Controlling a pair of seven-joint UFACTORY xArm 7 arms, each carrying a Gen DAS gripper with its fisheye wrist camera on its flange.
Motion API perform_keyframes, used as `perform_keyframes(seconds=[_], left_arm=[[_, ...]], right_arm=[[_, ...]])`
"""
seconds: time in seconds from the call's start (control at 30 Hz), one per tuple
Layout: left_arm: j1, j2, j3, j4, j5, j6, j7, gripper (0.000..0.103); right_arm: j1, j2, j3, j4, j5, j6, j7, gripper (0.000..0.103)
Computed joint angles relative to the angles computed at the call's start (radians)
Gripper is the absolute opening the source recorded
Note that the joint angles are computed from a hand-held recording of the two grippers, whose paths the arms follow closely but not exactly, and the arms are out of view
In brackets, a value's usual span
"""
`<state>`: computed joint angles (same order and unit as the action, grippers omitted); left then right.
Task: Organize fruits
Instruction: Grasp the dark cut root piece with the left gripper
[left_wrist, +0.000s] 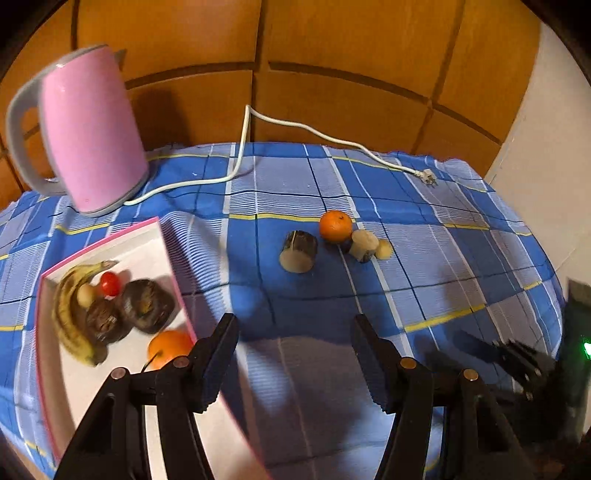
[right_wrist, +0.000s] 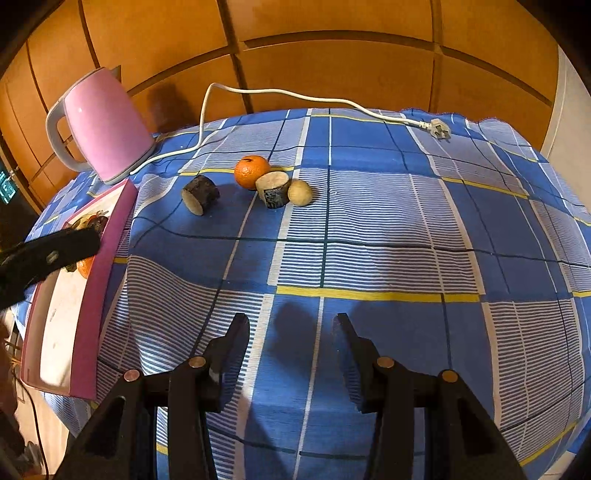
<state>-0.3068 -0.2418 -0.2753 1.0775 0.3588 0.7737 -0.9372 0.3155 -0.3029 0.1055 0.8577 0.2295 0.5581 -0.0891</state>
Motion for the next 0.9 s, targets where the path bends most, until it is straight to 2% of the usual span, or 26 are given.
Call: perform_keyframes(seconds=[0.27, 0.6, 0.73, 0.8, 0.87, 0.9], left_arm=[[-0.001, 0.168, 0.053, 0.12, -0.015, -0.016, 0.046, 0.063], [-0.033, 0.31, 0.11, 0.237, 0.009, 0.015, 0.064, 0.063], [-0.038, 0.343, 0.13, 0.246, -0.014, -0.007, 0.07, 0.062], [-0.037, 0.357, 0.136, 0.247, -0.041, -0.018, 0.076, 0.055], [-0.045, 0.361, 0.143, 0.246, -0.021, -0.034, 0.055, 0.05], [-0.046, 0.366, 0.143, 0.25, -0.028, -0.041, 0.066, 0.043]], right_arm=[[0.007, 0.007, -0.011, -0.001, 0.019, 0.0, -0.038, 0.048], [0.008, 0.02, -0.017, -0.004, 0.059, 0.008, -0.079, 0.048], [0.009, 0.02, -0.015, -0.013, 0.066, 0.002, -0.09, 0.048], [0.01, 0.021, -0.013, -0.015, 0.065, -0.002, -0.095, 0.051], [0.014, 0.022, -0.014, -0.019, 0.071, -0.008, -0.104, 0.053], [0.013, 0.022, -0.011, -0.021, 0.068, -0.011, -0.103, 0.053]])
